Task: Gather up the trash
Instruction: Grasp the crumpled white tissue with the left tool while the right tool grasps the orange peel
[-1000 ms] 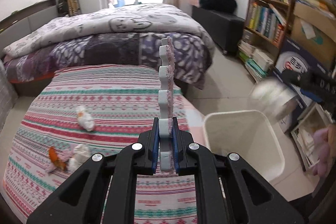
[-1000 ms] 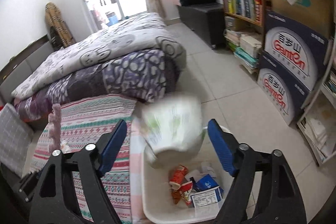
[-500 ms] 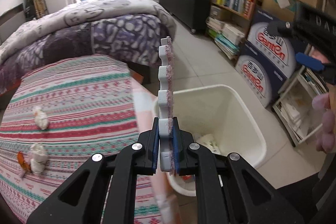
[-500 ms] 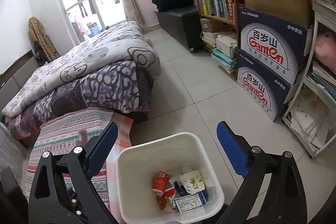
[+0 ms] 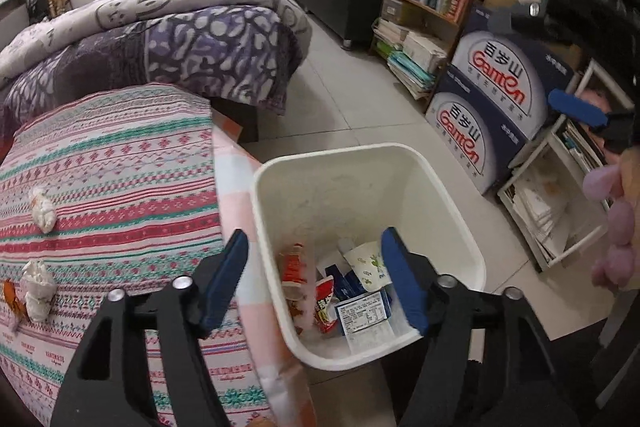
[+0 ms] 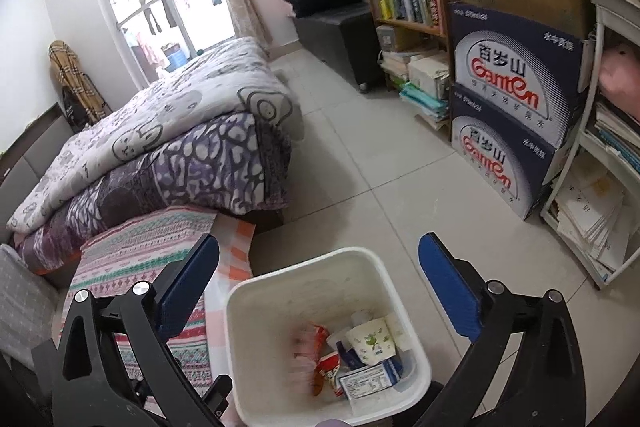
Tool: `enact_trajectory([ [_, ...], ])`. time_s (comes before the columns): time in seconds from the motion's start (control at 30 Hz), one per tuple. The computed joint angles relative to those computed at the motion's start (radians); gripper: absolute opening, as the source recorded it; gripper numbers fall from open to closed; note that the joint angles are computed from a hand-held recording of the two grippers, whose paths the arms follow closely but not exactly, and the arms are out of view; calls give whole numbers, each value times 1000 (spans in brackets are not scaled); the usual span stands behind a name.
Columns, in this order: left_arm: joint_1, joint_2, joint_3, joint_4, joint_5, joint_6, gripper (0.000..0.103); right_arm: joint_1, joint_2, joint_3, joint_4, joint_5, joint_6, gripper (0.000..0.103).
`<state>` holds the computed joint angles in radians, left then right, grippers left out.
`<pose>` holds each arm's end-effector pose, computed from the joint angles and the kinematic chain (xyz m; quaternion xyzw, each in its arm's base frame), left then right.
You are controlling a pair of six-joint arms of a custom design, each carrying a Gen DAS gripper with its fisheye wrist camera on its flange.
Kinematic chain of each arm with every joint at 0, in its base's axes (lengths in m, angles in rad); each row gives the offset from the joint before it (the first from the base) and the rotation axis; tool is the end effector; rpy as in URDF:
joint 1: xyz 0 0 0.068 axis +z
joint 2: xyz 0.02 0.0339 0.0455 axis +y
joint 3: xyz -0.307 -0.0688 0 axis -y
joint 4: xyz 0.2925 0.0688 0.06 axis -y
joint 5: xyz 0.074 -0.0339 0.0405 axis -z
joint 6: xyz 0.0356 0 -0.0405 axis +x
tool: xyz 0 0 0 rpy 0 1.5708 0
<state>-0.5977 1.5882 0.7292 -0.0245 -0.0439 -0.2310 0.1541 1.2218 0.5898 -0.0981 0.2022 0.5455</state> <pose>0.2748 -0.1852 0.1535 0.1644 0.9269 -0.1167 0.3167 0.2655 0.0340 0.2050 0.2170 0.8829 0.0526 0.4130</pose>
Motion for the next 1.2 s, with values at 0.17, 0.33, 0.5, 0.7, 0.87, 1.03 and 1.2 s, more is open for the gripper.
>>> enact_trajectory([
  [0.17,60,-35,-15,-44,-19,-3,71,77,78,52,-38,6,-2,96],
  [0.33,158,-45,-22,-111,-45,14,72,157,142,101,-65,12,-7,96],
  [0.5,259,-30,-19,-167,-99,55,72,217,197,144,-87,5,-4,96],
  [0.7,396,34,-2,-200,-189,98,72,264,259,189,-110,-15,3,96],
  [0.87,501,88,10,-166,-230,127,72,295,297,217,-115,-13,5,96],
  [1.03,538,149,17,-110,-263,182,60,319,342,250,-127,-14,1,96],
  [1.2,523,200,4,-47,-347,240,49,340,370,271,-132,-11,-1,96],
])
